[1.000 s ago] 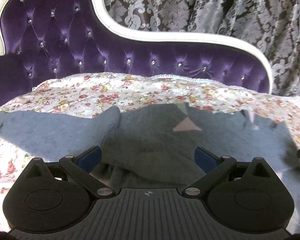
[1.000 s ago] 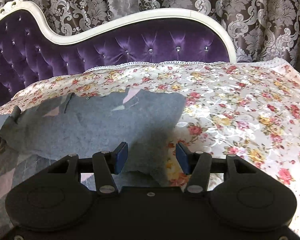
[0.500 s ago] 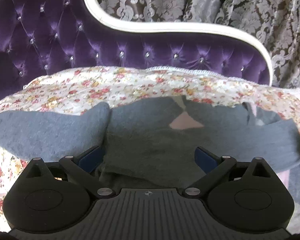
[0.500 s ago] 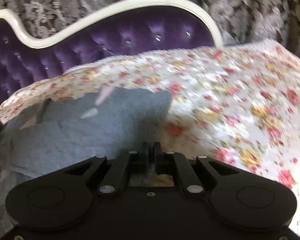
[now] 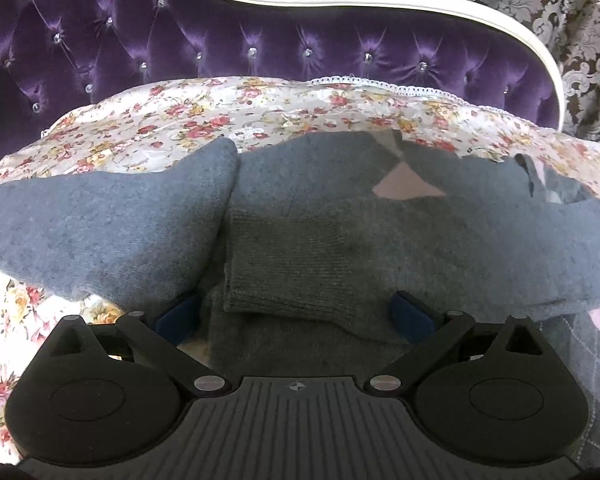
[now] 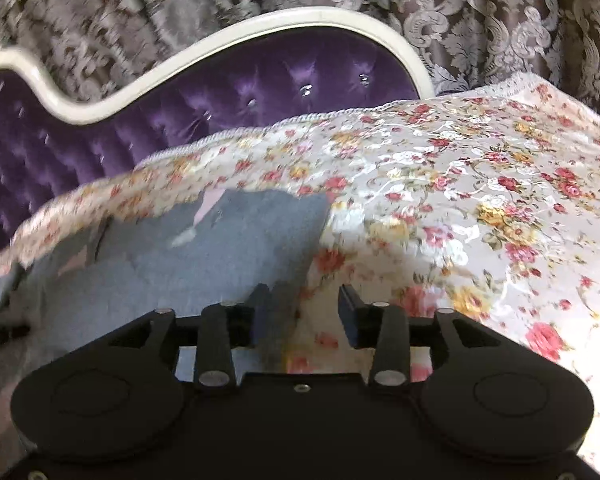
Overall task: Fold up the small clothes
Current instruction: 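Withdraw the right tool from the folded sleeve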
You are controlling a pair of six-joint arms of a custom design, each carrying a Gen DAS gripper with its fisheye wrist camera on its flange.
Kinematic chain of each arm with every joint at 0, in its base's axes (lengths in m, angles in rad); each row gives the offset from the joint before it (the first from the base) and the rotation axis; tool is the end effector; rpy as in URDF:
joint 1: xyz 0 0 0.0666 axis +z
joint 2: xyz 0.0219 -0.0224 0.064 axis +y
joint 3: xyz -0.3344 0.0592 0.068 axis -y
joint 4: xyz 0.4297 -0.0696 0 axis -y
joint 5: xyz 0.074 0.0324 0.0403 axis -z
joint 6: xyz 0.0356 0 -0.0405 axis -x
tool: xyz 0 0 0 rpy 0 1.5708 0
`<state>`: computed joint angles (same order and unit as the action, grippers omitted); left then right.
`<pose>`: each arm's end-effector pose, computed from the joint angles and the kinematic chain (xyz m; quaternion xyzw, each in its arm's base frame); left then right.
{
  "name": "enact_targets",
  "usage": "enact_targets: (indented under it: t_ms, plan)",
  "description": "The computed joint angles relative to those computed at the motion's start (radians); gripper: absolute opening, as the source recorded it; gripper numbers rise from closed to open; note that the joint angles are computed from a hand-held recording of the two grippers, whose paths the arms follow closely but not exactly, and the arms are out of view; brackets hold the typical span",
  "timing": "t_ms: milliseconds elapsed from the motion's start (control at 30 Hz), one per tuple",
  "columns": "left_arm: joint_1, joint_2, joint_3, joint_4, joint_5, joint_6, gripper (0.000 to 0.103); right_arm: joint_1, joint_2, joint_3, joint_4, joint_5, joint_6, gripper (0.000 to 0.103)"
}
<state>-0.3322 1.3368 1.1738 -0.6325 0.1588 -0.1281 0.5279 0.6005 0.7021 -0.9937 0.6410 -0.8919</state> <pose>0.4809 -0.1723 0.3238 0.2397 0.8917 -0.1114 0.3674 0.2495 0.1204 0.3393 0.2651 0.8612 -0.0194 0.4332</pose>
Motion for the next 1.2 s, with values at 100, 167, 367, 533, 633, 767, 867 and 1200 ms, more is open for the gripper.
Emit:
enact_targets:
  t_ms: [100,167,367,533,633,767,867,1200]
  plan:
    - [-0.004,-0.002,-0.004,0.006,-0.005,0.001,0.103,0.063,0.024,0.013,-0.043,0.037,0.010,0.052]
    - [-0.004,-0.002,-0.005,0.008,-0.005,0.002,0.103,0.087,0.054,0.026,-0.055,0.059,0.035,0.058]
    - [-0.001,0.004,0.001,0.002,0.001,-0.003,0.103,0.085,0.118,0.038,-0.059,0.110,0.078,0.061]
    - [0.001,0.006,0.001,0.006,0.009,-0.010,0.103,0.058,0.060,0.007,-0.155,0.108,-0.051,0.063]
    - [0.001,0.007,0.002,0.005,0.009,-0.009,0.103,0.078,0.027,0.012,-0.190,0.099,-0.068,0.064]
    - [0.001,0.005,-0.002,0.012,0.008,-0.007,0.103,0.065,-0.034,0.005,-0.103,0.113,-0.036,0.067]
    - [0.001,0.003,-0.005,0.018,0.007,-0.003,0.103,-0.019,0.007,0.023,0.011,0.069,0.061,0.067]
    - [0.003,-0.004,-0.016,0.034,0.009,0.000,0.103,-0.246,0.297,0.141,0.112,-0.077,0.207,0.066]
